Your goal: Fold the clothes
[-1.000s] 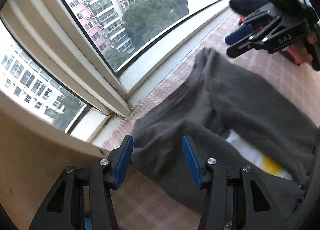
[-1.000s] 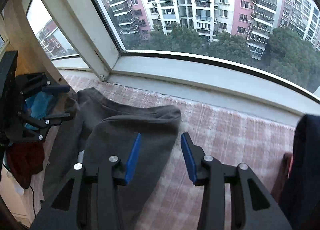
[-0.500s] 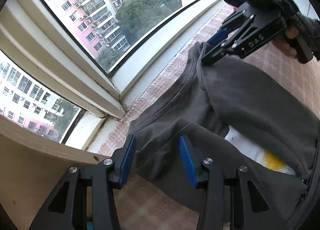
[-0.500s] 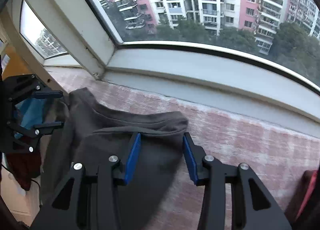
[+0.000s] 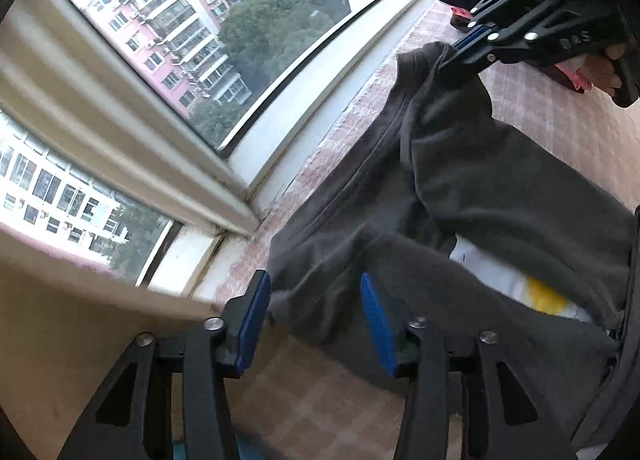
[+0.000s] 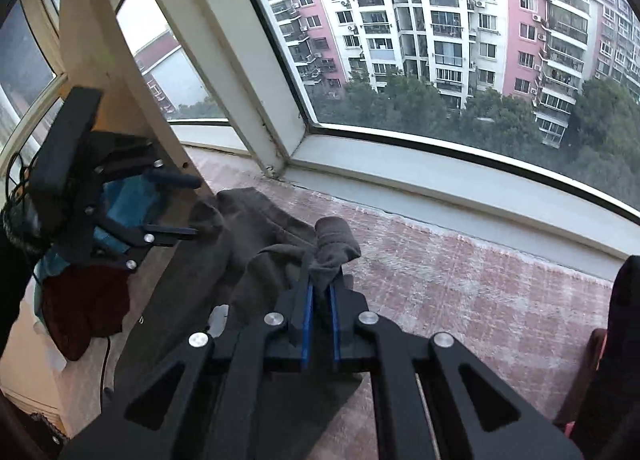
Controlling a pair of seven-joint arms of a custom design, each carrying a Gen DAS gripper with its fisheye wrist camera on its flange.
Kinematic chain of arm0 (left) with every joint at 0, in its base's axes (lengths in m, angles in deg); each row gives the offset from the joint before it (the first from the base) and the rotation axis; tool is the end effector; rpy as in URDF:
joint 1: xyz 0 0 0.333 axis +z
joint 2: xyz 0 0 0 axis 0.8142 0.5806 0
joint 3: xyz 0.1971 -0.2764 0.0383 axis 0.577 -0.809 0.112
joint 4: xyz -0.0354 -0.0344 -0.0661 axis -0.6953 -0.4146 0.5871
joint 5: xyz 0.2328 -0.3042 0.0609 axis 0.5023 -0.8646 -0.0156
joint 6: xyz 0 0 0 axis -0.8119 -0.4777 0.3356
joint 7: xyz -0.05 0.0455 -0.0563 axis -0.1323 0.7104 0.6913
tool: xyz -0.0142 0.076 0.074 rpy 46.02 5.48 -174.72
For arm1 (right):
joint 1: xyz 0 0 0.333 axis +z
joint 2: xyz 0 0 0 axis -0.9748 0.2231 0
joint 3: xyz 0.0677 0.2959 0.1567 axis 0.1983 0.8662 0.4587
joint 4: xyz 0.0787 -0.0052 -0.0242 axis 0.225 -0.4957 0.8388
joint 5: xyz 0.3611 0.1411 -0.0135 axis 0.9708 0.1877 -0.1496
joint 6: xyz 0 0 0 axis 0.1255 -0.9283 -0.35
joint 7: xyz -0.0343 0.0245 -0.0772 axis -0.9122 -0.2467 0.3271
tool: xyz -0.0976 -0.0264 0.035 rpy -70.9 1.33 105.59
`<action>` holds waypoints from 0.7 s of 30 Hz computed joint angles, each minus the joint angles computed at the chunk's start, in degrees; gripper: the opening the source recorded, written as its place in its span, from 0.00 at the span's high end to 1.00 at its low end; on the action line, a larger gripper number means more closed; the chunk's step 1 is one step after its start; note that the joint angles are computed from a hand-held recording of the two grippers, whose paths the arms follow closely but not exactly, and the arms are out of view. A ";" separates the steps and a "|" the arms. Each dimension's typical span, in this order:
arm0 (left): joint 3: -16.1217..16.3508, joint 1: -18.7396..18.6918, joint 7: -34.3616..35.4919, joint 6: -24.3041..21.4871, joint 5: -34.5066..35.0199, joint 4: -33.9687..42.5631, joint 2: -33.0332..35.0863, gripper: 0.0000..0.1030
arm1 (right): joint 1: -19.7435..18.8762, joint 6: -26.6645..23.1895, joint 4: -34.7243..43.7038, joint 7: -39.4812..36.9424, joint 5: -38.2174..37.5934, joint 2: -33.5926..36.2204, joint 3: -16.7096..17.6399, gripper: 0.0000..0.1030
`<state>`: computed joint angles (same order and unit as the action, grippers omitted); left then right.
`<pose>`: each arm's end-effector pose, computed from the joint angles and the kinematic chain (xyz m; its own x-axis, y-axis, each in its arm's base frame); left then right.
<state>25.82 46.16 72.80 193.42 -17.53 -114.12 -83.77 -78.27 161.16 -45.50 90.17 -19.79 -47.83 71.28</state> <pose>0.5381 -0.1824 0.4762 -0.7759 -0.5850 -0.2361 -0.5001 0.7985 -0.3350 0.6049 -0.0259 0.3535 0.3715 -0.8884 -0.2696 -0.8113 -0.1695 -0.5596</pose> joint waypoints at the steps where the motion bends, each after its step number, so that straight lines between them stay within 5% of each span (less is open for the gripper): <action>1: -0.17 -0.18 0.39 -0.84 0.06 1.09 0.95 0.54 | -0.03 0.01 -0.02 -0.25 -0.04 -0.01 -0.02 0.93; 7: 0.24 -3.01 -5.64 -1.50 9.55 5.08 6.44 0.51 | -0.42 -0.86 -0.82 -1.87 0.48 -0.74 -0.12 0.93; 21: 2.41 -6.74 -9.17 -10.14 10.12 16.28 15.14 0.50 | -0.57 -3.28 0.56 -2.60 -0.85 -0.23 -0.46 0.93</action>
<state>28.23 39.41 63.63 183.28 -7.41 -97.84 -68.63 -78.84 157.88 -44.93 87.58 -20.64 -48.05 70.82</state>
